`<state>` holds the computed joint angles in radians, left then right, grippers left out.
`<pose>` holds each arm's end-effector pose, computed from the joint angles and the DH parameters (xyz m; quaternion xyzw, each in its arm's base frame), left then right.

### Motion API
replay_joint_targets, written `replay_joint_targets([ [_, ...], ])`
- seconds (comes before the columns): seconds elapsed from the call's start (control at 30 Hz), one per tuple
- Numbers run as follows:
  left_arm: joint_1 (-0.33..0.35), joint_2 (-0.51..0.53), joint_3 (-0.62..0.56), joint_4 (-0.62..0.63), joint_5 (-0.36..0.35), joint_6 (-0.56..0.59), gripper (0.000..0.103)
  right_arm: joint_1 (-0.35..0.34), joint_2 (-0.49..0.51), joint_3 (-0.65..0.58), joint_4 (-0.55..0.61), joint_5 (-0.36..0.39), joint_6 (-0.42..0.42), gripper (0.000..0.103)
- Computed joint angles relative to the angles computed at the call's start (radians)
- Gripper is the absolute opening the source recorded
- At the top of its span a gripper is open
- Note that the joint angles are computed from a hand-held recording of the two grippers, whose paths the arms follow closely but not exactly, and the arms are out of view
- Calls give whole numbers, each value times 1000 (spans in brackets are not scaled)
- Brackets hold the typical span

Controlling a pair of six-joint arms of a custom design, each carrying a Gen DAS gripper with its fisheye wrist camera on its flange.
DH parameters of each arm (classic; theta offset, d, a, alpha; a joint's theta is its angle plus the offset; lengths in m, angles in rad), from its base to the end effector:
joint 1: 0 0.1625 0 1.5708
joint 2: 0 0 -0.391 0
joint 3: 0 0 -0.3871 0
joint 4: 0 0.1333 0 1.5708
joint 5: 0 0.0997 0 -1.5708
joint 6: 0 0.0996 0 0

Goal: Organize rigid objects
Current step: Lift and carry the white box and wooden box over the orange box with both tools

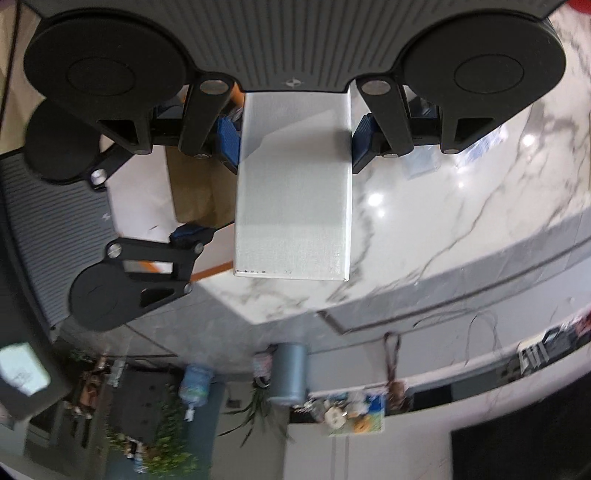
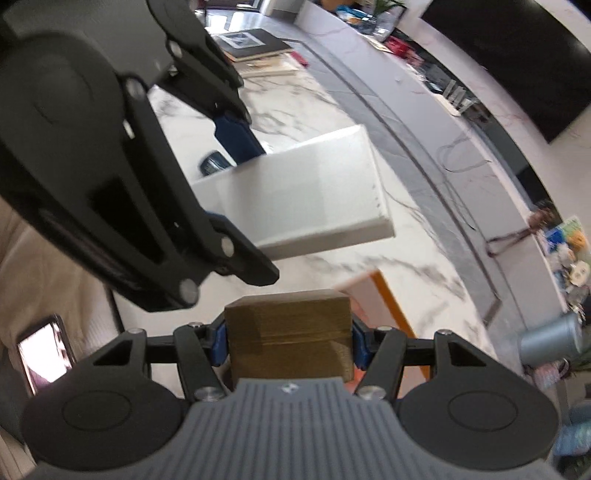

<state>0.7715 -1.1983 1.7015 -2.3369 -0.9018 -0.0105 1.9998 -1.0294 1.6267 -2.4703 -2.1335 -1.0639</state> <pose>-0.2927 -0.5568 0.2905 0.3201 0.8811 -0.2420 0.2504 0.3399 -0.5503 0.2291 0.6142 -0.7256 0.0517 0.3059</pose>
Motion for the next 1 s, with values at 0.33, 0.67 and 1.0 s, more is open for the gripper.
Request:
replay_joint_targets([
  [0.33,14,154,-105,-24,-150,-42,69,-72,-95,95,-74,-99,-33,60],
  [0.67,85,281,-202,-15,-299,-151,69,-151,-97,91,-95,-168,-71,60],
  [1.0,129,395,-293,-33,-390,-233,69,-200,-70,69,-104,-209,-106,60],
])
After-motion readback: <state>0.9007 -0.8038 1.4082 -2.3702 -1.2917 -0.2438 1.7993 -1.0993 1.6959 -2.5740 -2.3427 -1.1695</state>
